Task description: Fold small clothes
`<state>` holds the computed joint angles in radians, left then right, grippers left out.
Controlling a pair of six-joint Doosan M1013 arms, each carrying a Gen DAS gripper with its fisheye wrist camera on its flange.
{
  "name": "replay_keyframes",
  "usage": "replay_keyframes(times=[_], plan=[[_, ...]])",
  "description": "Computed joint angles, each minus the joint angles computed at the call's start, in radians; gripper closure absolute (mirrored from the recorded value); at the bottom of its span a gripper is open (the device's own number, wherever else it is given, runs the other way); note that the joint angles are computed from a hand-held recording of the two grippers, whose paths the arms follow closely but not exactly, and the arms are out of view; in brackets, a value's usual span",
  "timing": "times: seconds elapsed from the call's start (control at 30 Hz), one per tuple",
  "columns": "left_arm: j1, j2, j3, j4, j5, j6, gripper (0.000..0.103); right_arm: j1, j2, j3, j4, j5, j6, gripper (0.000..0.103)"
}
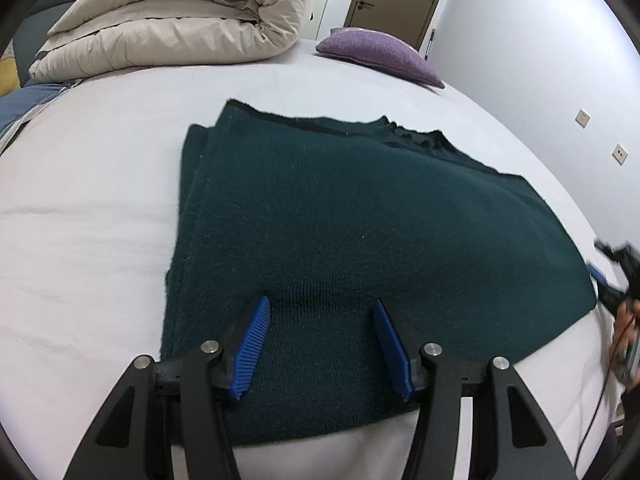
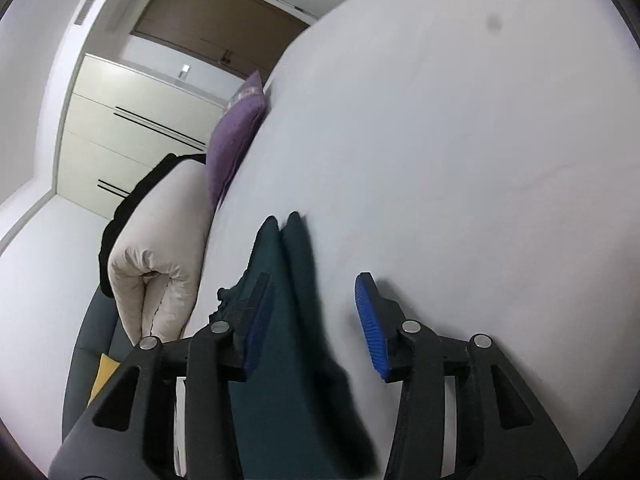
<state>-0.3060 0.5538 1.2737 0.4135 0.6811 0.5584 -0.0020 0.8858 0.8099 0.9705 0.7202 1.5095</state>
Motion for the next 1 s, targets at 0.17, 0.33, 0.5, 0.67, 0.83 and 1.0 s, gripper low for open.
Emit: replay_keyframes(times=[0.17,0.33,0.5,0.67,0.83,1.0], plan=[[-0.025,-0.013,-0.034,0.034,-0.016,-0.027,0.047,-0.031,-0.053,0.070,0.011,0.099,-0.146,0.040],[-0.023,0.069,-0.187,-0.085,0.004,0.110,0.046,-0.059,-0.049,0.056,0.075,0.278,-0.192,0.039],[-0.010,0.152,-0.312,-0.224,0.042,0.209,0.046,-0.043,0.011,-0.053,0.027,0.380,-0.060,0.039],[0.000,0.219,-0.416,-0.276,0.118,0.264,0.046,-0.012,0.100,-0.232,-0.030,0.504,0.044,0.039],[0.010,0.221,-0.403,-0.310,0.107,0.259,0.051,-0.005,0.181,-0.368,-0.028,0.598,0.187,0.056],[0.010,0.223,-0.396,-0.310,0.105,0.257,0.052,0.009,0.150,-0.294,-0.053,0.521,0.223,0.084]])
